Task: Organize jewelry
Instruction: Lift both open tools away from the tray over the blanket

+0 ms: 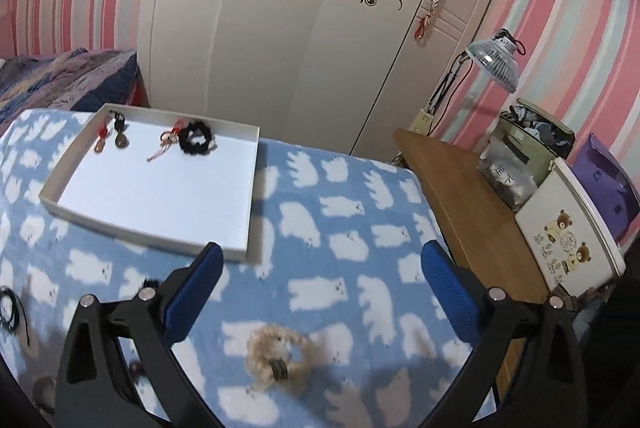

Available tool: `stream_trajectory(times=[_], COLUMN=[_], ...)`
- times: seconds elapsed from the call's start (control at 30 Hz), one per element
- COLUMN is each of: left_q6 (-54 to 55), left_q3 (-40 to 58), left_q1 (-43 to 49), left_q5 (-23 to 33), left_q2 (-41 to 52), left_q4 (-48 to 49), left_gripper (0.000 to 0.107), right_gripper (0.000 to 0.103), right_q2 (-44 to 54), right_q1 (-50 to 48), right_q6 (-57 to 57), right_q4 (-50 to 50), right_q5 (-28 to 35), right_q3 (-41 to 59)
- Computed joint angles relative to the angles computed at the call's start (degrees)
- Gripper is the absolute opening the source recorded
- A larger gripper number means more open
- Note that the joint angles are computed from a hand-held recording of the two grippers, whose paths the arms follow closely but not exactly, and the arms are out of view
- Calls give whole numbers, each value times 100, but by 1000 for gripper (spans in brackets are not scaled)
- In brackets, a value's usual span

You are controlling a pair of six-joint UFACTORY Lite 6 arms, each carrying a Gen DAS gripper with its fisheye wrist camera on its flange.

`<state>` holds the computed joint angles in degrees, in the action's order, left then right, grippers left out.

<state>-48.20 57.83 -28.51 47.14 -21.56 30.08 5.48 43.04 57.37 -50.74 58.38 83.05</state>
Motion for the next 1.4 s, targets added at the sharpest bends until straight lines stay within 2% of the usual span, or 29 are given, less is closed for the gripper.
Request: stream_trajectory(times=[0.27, 0.47, 0.57, 0.67, 0.8, 0.9, 1.03, 1.2, 1.4], left_q6=[-909, -1441, -1288, -1670, -2746, -2277, -2244, -1376, -868], left_q3=[-369, -625, -688, -708, -803, -488, 19, 764, 1677], left_q1=[-926, -1018, -773, -834, -1217, -1170, -1404, -1182, -1306], left_q5=[493, 278, 27, 70, 217, 126, 345, -251, -475], left_q2=[-576, -527, -556, -576, -675, -228, 663, 1942, 3215], left_q4=[528, 590, 255, 485, 1181, 800, 864, -162, -712], left_gripper=[100, 100, 100, 100, 100, 100, 100, 100, 100], right_gripper=[99, 99, 99, 99, 99, 99, 99, 99, 99], right_q2=[-1177, -1550, -1590, -1668, -1826, -2064, -2178, -1927, -1523], right_q1=[292, -38, 224, 378, 133, -38, -709, -1289, -1316], right_q6=[516, 754, 1101, 1432, 1344, 1326, 520, -628, -1013], right_q4=[171, 501, 29, -299, -91, -42, 991, 1956, 1812], right_q5=[-138, -747, -447, -120, -397, -893, -1678, -2029, -1980], right_q3=[-1102, -1764, -1929, -2050, -2251, -2602, -2718, -2677, -2736])
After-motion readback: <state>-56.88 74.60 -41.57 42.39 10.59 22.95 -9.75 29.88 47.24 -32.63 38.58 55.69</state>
